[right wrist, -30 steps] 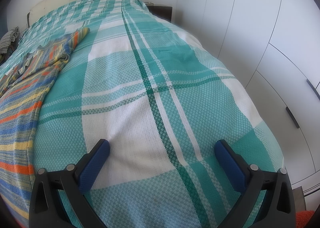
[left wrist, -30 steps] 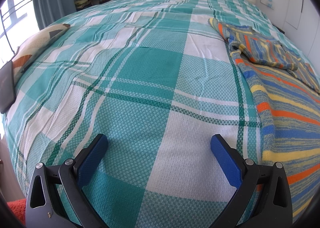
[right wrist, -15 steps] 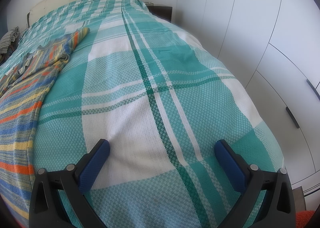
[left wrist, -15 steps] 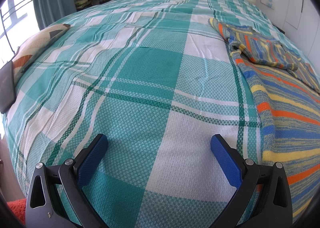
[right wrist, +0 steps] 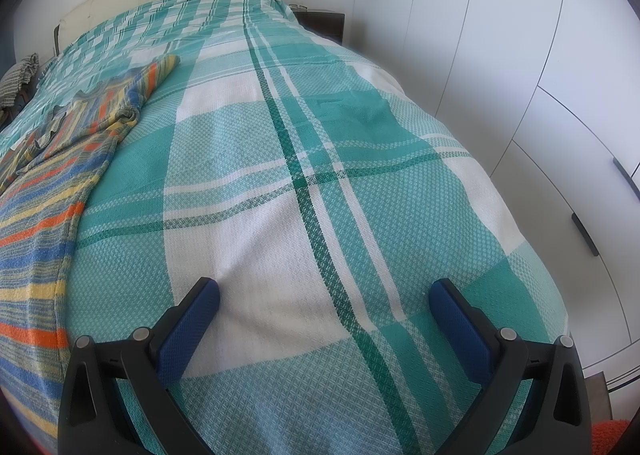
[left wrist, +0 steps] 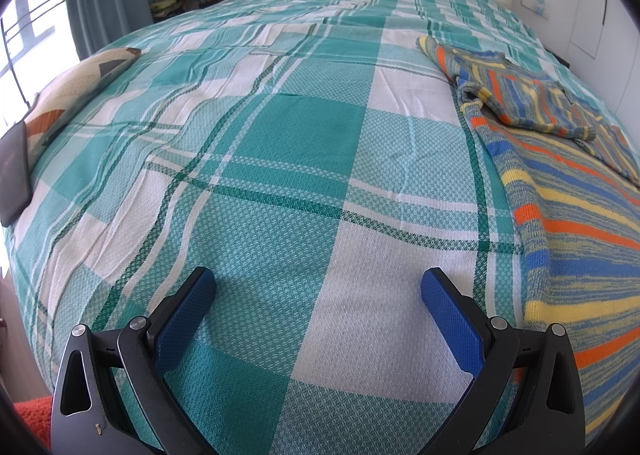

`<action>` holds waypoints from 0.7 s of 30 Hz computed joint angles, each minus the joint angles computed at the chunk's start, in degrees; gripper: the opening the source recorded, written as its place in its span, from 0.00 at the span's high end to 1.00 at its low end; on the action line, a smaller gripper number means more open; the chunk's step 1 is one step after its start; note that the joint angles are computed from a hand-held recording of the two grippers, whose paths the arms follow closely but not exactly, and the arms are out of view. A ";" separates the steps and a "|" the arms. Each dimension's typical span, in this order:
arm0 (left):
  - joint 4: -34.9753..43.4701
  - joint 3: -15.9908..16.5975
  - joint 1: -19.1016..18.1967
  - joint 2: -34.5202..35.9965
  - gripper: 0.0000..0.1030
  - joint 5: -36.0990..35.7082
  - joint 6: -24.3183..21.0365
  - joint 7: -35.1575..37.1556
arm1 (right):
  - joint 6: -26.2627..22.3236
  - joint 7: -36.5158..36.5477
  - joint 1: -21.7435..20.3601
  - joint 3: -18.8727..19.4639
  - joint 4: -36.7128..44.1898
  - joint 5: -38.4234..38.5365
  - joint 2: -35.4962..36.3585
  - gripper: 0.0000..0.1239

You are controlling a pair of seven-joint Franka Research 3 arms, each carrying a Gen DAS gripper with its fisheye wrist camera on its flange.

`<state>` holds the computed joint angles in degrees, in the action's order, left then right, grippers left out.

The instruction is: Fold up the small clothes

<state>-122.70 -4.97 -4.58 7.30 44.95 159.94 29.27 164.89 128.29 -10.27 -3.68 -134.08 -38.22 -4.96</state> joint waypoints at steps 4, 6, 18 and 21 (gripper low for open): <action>0.03 0.06 -0.01 0.04 0.00 0.05 0.04 -0.03 | 0.00 0.07 -0.01 0.02 0.00 -0.07 0.00 0.17; 0.03 0.06 -0.04 0.04 0.00 0.12 0.02 -0.10 | 0.00 0.07 0.01 0.01 0.00 -0.07 0.00 0.17; 0.00 0.06 -0.07 0.04 0.00 0.29 0.04 -0.28 | -2.15 -3.32 0.80 -0.17 0.80 2.81 0.03 0.17; 0.01 0.05 -0.17 0.10 0.00 0.51 0.01 -0.53 | -13.16 -25.83 4.36 -1.87 7.06 22.03 1.15 0.17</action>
<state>-122.69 -4.92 -4.75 7.39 45.46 159.96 28.74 151.73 102.46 -5.91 -5.55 -127.02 -16.19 -3.80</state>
